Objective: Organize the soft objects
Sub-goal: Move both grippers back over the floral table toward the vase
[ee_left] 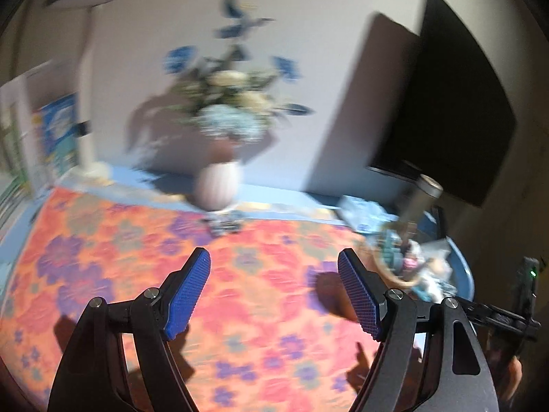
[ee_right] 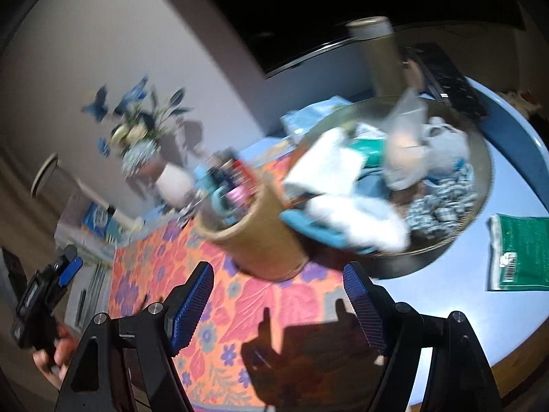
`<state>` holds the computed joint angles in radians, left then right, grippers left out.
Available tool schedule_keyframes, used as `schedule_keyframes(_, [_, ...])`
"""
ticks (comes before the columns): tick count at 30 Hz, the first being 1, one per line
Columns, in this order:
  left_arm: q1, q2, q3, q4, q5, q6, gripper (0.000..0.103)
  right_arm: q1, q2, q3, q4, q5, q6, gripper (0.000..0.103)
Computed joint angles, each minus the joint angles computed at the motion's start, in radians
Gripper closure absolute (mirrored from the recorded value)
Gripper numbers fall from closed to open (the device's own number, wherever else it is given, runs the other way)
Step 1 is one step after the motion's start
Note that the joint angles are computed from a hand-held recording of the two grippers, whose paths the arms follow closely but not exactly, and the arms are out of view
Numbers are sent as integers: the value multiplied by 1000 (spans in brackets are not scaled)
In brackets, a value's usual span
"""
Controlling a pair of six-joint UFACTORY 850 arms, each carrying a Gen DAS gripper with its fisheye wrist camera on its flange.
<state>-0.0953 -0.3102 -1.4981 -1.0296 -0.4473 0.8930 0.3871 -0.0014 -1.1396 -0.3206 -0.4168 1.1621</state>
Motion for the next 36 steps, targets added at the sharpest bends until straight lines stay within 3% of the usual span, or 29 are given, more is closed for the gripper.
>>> schedule_keyframes(9, [119, -18, 2, 72, 44, -102, 28, 107, -165, -188, 54, -73, -214, 26])
schedule_keyframes(11, [134, -17, 5, 116, 72, -122, 28, 130, -206, -234, 52, -93, -248, 20])
schedule_keyframes(14, [141, -29, 9, 152, 85, -135, 11, 158, -269, -300, 31, -123, -267, 13])
schedule_keyframes(16, [135, -48, 10, 205, 84, -158, 7, 167, -311, -340, 47, -139, -292, 13])
schedule_keyframes(21, [62, -113, 11, 561, 149, -387, 7, 175, -429, -458, 117, -192, -369, 13])
schedule_keyframes(24, [31, -166, -28, 734, 147, -510, 7, 179, -488, -523, 118, -233, -385, 13])
schedule_keyframes(30, [13, -288, -199, 801, 47, -559, 7, 194, -628, -704, 90, -363, -464, 13])
schedule_keyframes(36, [-1, -408, -368, 836, 14, -559, 7, 165, -737, -839, 188, -410, -538, 13])
